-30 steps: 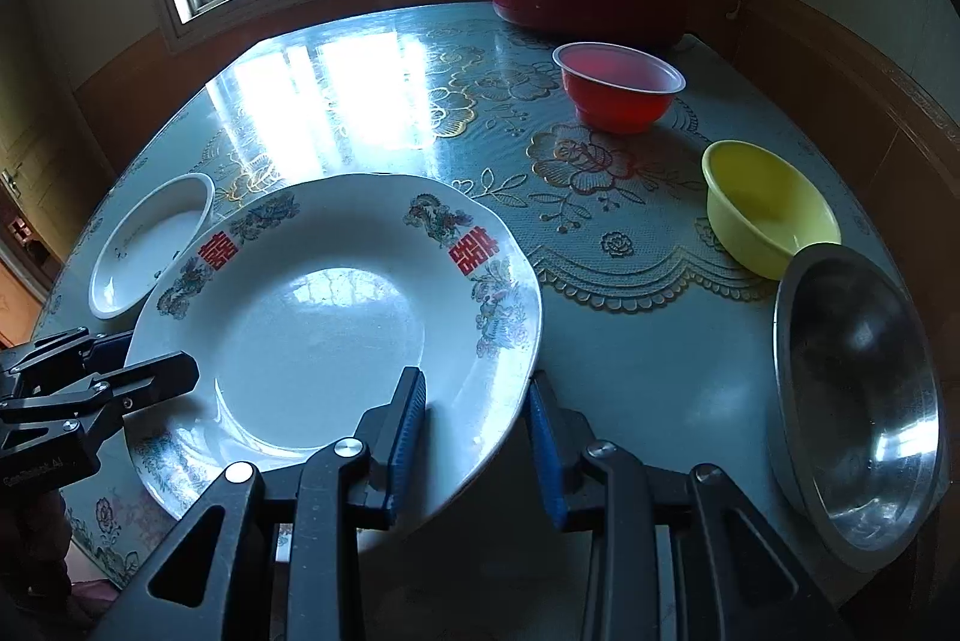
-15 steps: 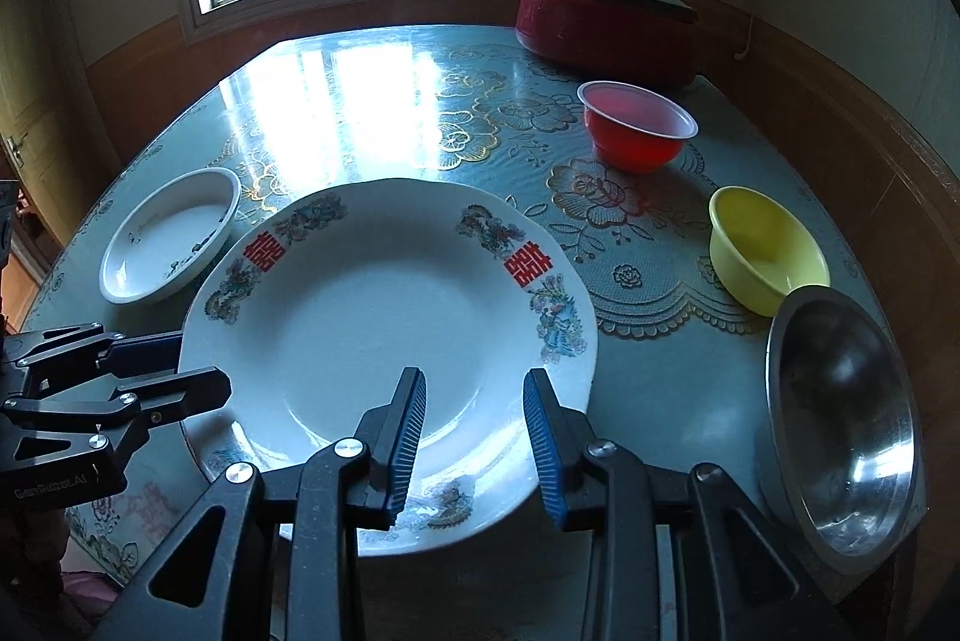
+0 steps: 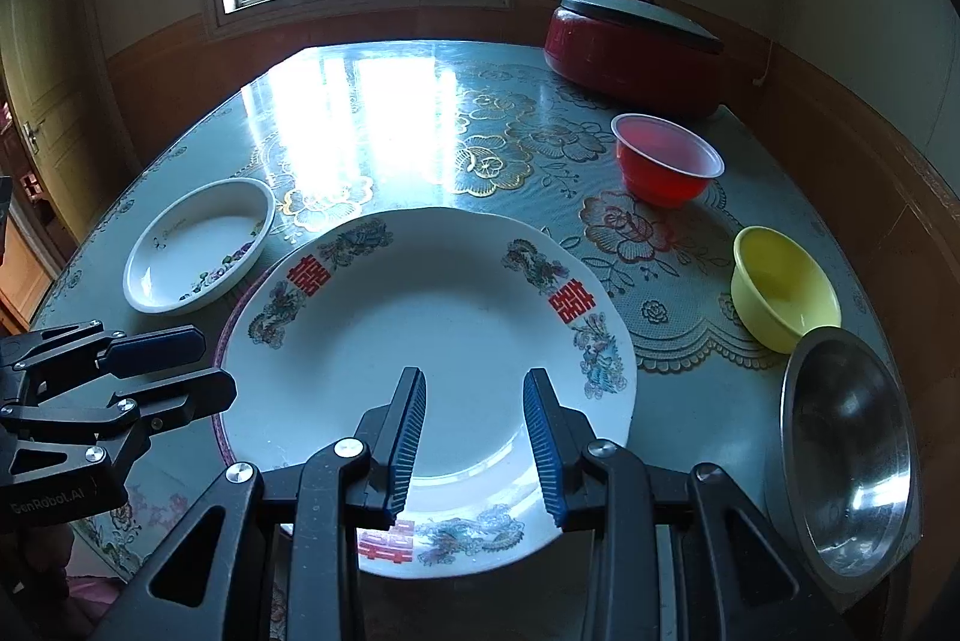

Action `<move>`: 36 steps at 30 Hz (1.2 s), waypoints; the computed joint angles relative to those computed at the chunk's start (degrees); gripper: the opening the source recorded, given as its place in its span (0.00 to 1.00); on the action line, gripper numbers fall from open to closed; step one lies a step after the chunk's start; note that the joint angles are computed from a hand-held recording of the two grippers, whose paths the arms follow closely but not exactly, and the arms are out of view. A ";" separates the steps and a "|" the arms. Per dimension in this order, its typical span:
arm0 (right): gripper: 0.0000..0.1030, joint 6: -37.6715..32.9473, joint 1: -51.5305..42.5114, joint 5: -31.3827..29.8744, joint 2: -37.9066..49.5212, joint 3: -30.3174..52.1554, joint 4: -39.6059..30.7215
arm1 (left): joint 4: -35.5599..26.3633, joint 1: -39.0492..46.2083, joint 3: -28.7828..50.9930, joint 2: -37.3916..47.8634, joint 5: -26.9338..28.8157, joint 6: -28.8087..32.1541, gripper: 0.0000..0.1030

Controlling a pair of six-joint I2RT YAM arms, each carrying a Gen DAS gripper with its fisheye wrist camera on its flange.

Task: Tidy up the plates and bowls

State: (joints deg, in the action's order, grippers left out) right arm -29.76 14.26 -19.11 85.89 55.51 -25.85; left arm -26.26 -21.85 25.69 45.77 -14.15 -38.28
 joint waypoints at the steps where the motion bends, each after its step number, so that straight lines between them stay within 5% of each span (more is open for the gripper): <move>1: 0.34 0.15 0.38 0.05 0.01 0.14 0.00 | -0.31 0.32 -0.10 -0.40 0.01 -0.10 0.40; 23: 0.34 1.17 12.93 2.68 3.03 3.26 1.45 | -9.02 12.61 -3.57 -14.33 3.24 0.92 0.46; 30: 0.34 1.52 16.66 3.59 6.66 6.43 0.75 | -11.67 22.66 -5.02 -19.68 9.08 4.43 0.49; 36: 0.34 3.08 17.70 0.76 14.11 14.66 -3.55 | -14.61 41.03 -5.81 -24.44 19.51 11.78 0.54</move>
State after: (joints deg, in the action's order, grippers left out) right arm -26.68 31.96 -18.34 100.00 70.17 -29.40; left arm -40.88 19.17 19.88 21.32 5.36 -26.51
